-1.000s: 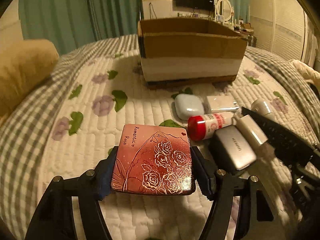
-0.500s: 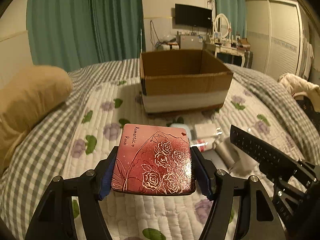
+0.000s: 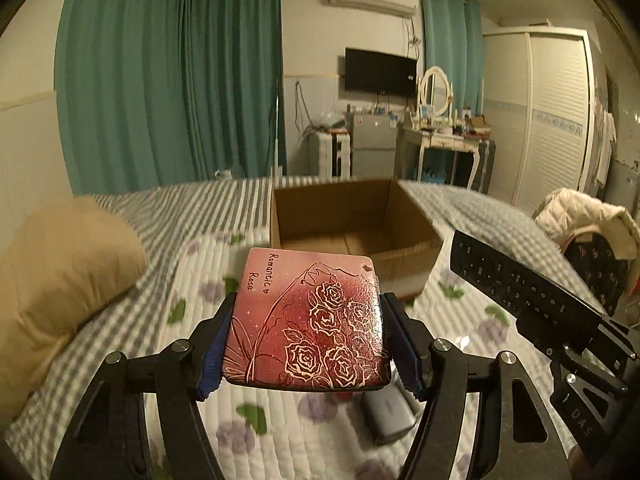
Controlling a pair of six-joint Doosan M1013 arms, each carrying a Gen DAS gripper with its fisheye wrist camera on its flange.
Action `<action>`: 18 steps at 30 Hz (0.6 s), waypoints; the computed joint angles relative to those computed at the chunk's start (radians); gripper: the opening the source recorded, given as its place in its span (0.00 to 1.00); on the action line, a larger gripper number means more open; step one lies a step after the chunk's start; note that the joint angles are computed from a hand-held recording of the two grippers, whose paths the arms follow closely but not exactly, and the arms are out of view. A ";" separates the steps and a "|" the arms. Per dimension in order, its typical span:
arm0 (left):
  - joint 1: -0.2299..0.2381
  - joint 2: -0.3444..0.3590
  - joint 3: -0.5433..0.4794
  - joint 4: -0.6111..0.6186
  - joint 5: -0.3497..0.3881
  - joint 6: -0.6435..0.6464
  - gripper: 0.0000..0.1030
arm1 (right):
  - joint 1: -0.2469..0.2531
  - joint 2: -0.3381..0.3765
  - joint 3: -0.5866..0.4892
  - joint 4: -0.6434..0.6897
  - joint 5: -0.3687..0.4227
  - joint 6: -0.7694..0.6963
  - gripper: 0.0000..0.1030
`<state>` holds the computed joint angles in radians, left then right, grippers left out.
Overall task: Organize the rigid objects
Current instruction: 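Lift the pink card case and black remote and carry both over the box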
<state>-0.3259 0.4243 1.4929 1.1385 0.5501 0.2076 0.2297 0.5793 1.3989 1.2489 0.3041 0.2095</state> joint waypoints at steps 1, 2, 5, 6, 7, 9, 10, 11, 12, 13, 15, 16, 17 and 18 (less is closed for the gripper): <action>0.001 -0.001 -0.008 0.006 0.000 -0.002 0.67 | 0.000 -0.005 -0.002 0.008 0.000 -0.009 0.17; 0.002 -0.002 -0.015 0.014 -0.001 -0.007 0.67 | 0.000 -0.006 -0.008 0.011 0.000 -0.014 0.17; 0.009 0.003 -0.045 0.036 -0.007 -0.023 0.67 | -0.004 -0.007 -0.036 0.027 0.015 -0.027 0.17; 0.011 0.007 -0.061 0.038 -0.010 -0.023 0.67 | -0.005 -0.006 -0.049 0.035 0.018 -0.029 0.17; 0.014 0.011 -0.072 0.034 -0.012 -0.018 0.67 | -0.007 -0.004 -0.061 0.027 0.022 -0.016 0.17; 0.021 0.025 -0.104 0.022 -0.016 -0.001 0.67 | -0.008 0.005 -0.091 -0.001 0.034 0.019 0.17; 0.024 0.031 -0.116 0.019 -0.017 0.006 0.67 | -0.009 0.013 -0.114 -0.037 0.046 0.052 0.17; 0.029 0.040 -0.132 0.017 -0.017 0.015 0.67 | -0.009 0.019 -0.130 -0.054 0.050 0.068 0.17; 0.032 0.051 -0.150 0.019 -0.015 0.021 0.67 | -0.008 0.027 -0.149 -0.078 0.055 0.089 0.17; 0.037 0.060 -0.165 0.011 -0.014 0.032 0.67 | -0.008 0.040 -0.178 -0.117 0.067 0.126 0.17; 0.049 0.082 -0.200 -0.026 -0.016 0.074 0.67 | -0.006 0.059 -0.219 -0.187 0.079 0.207 0.17; 0.054 0.091 -0.214 -0.042 -0.016 0.090 0.67 | -0.006 0.075 -0.250 -0.223 0.091 0.246 0.17; 0.058 0.099 -0.225 -0.054 -0.016 0.102 0.67 | -0.004 0.085 -0.266 -0.241 0.093 0.265 0.17; 0.064 0.109 -0.239 -0.072 -0.017 0.119 0.67 | -0.002 0.096 -0.286 -0.272 0.095 0.300 0.17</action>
<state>-0.2615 0.5338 1.2539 1.0666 0.5328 0.3270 0.2277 0.6752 1.1127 0.9769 0.3988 0.5097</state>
